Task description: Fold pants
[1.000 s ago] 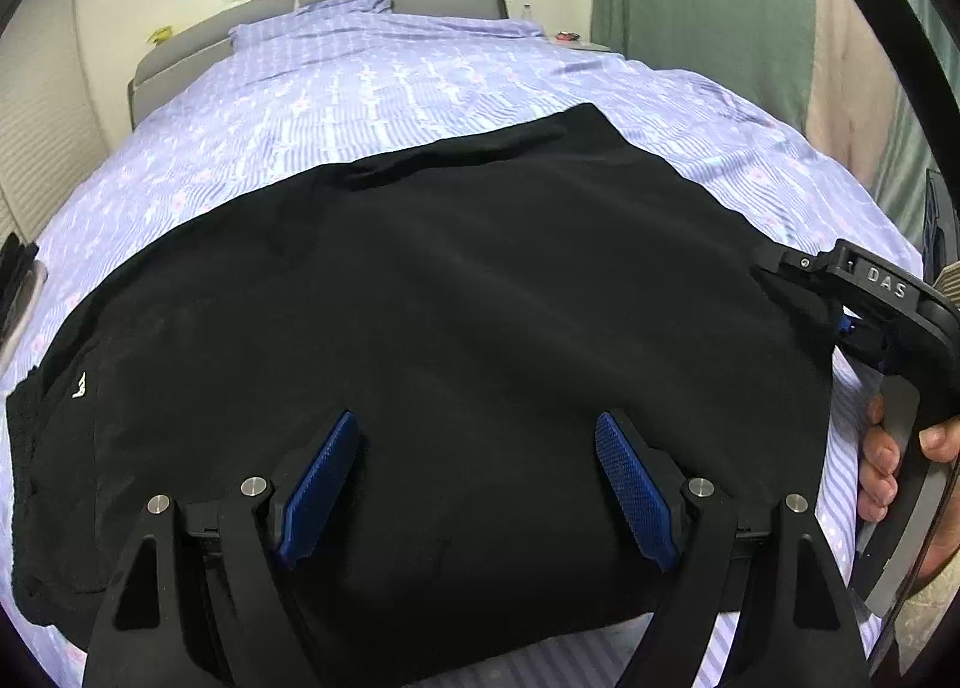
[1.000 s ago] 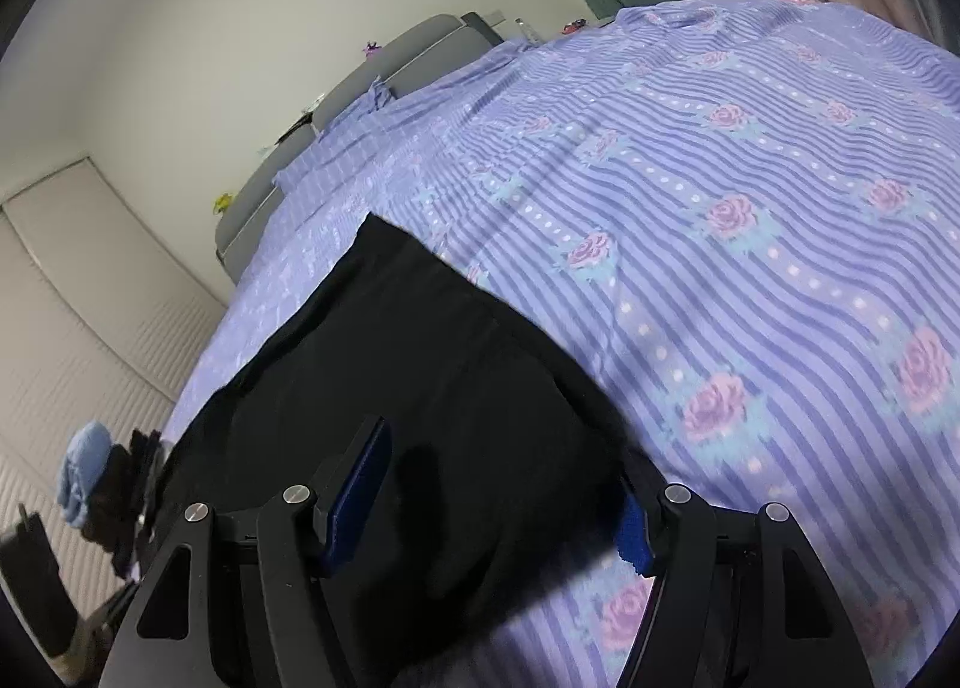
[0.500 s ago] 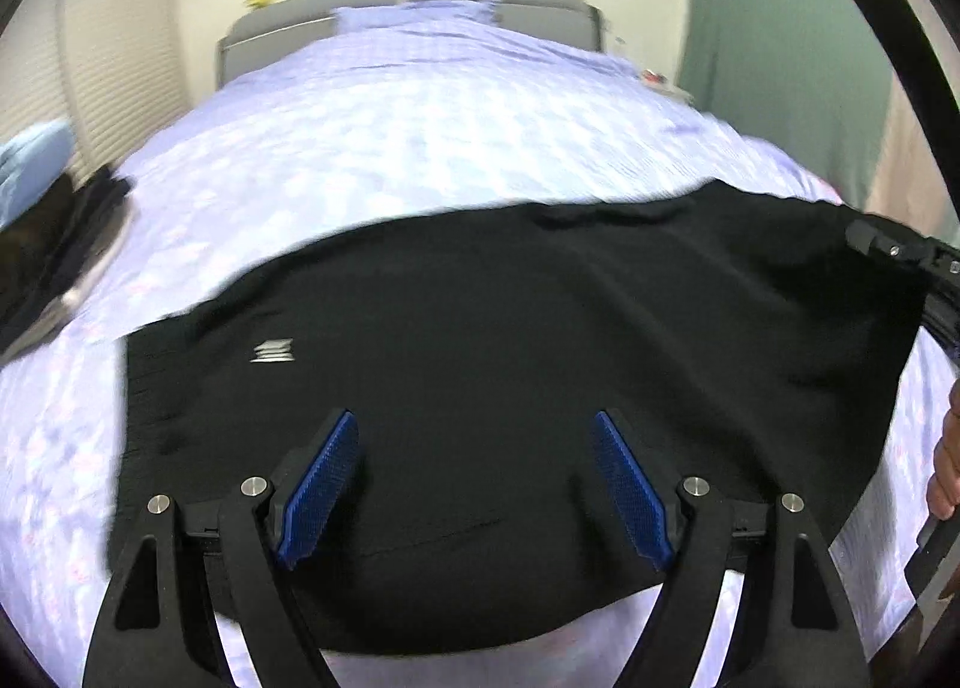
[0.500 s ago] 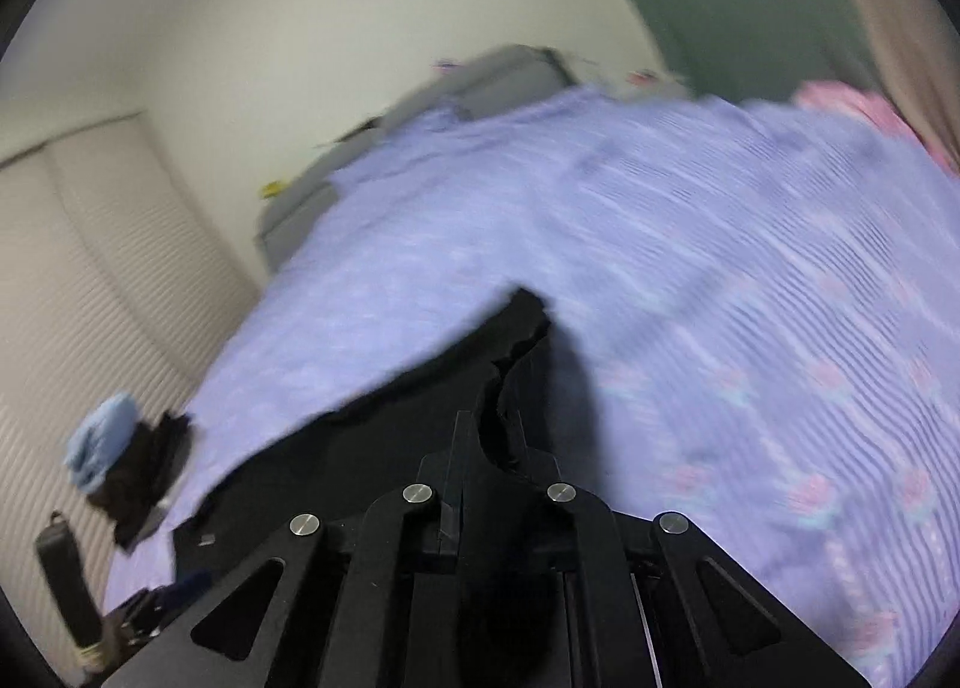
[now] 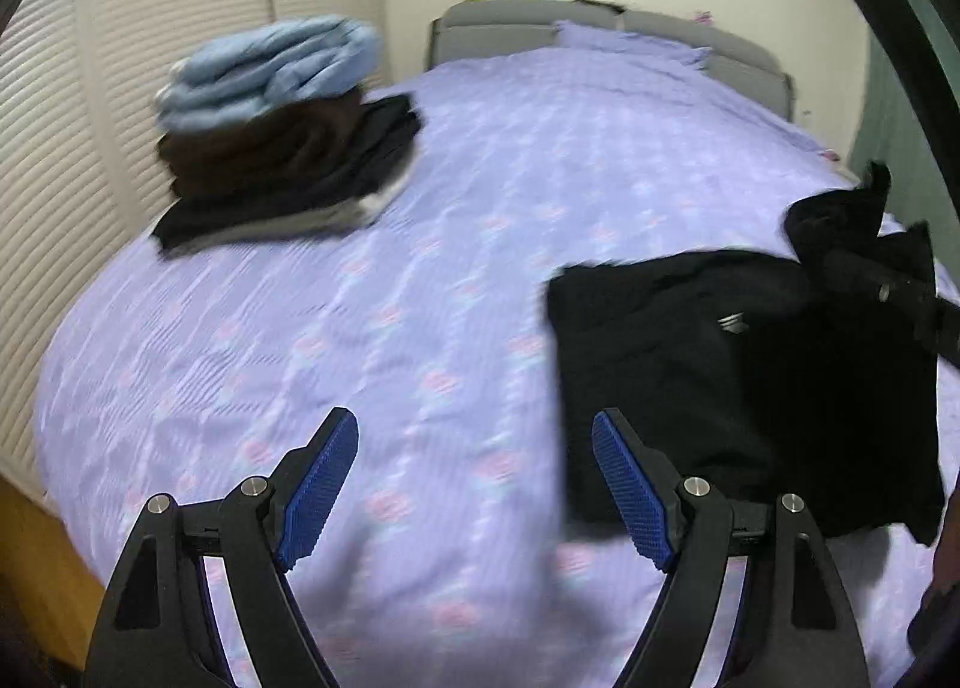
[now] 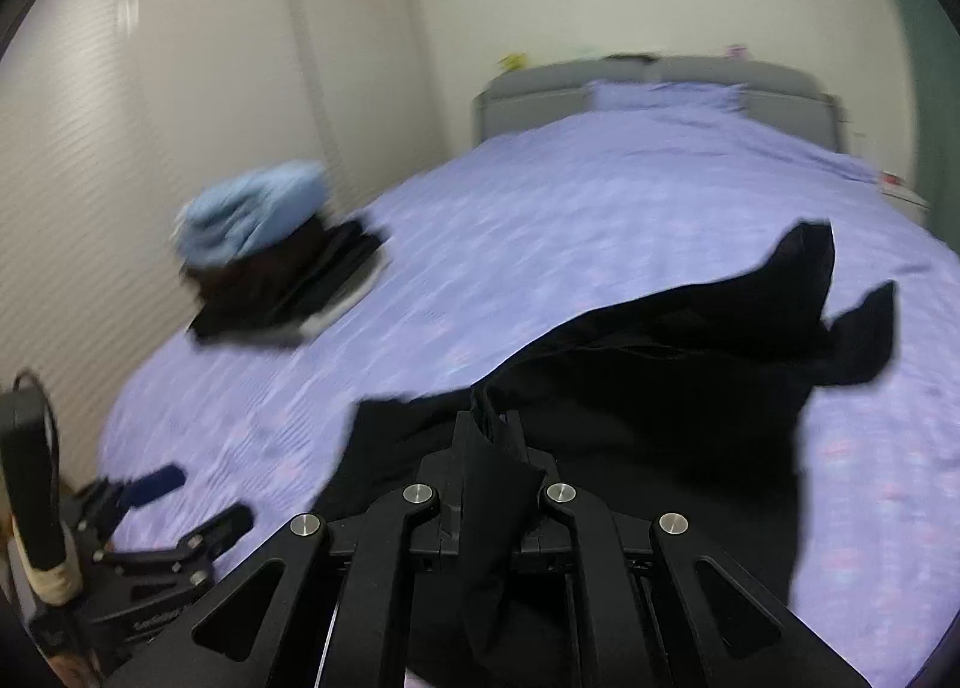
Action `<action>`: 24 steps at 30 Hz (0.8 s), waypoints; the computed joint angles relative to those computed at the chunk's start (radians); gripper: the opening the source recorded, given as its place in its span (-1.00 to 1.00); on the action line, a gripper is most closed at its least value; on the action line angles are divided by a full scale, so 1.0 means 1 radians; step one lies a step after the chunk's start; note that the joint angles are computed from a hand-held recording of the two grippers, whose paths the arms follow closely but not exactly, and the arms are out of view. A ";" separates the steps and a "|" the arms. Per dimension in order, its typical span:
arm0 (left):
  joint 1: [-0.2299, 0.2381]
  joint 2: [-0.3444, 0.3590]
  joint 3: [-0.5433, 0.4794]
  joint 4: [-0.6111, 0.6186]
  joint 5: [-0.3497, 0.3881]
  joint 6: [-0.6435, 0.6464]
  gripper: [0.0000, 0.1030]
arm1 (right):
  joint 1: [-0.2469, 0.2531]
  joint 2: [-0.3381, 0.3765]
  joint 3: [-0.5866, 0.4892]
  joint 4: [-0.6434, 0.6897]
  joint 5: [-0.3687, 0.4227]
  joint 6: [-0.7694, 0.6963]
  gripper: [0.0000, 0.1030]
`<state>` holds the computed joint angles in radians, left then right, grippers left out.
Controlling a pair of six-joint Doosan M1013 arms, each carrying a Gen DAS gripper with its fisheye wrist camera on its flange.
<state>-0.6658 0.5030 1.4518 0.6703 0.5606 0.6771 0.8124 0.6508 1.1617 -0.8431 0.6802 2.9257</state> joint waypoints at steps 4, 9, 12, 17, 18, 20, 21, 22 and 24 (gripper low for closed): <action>0.029 -0.015 0.049 0.003 -0.005 -0.046 0.56 | 0.014 0.076 -0.098 0.160 0.003 -0.181 -0.82; 0.046 -0.029 0.076 0.020 -0.013 -0.078 0.56 | 0.016 0.129 -0.163 0.305 0.056 -0.295 -0.72; 0.054 -0.035 0.078 0.030 -0.017 -0.116 0.57 | 0.017 0.118 -0.148 0.346 0.030 -0.316 -0.39; 0.052 -0.053 0.096 0.082 -0.062 -0.170 0.57 | 0.059 0.055 -0.071 0.193 -0.034 -0.196 -0.23; 0.053 -0.058 0.102 0.060 -0.096 -0.147 0.57 | 0.071 0.033 -0.034 0.095 -0.061 -0.111 -0.19; 0.054 -0.066 0.109 -0.008 -0.158 -0.076 0.57 | 0.092 -0.001 0.017 -0.076 -0.018 0.061 0.11; 0.053 -0.069 0.113 -0.033 -0.186 -0.052 0.58 | 0.101 -0.021 0.050 -0.142 0.030 0.145 0.13; 0.052 -0.072 0.116 -0.075 -0.217 -0.011 0.59 | 0.102 -0.033 0.068 -0.164 0.057 0.177 0.13; 0.048 -0.071 0.114 -0.211 -0.268 0.131 0.61 | 0.096 -0.058 0.111 -0.174 0.096 0.219 0.13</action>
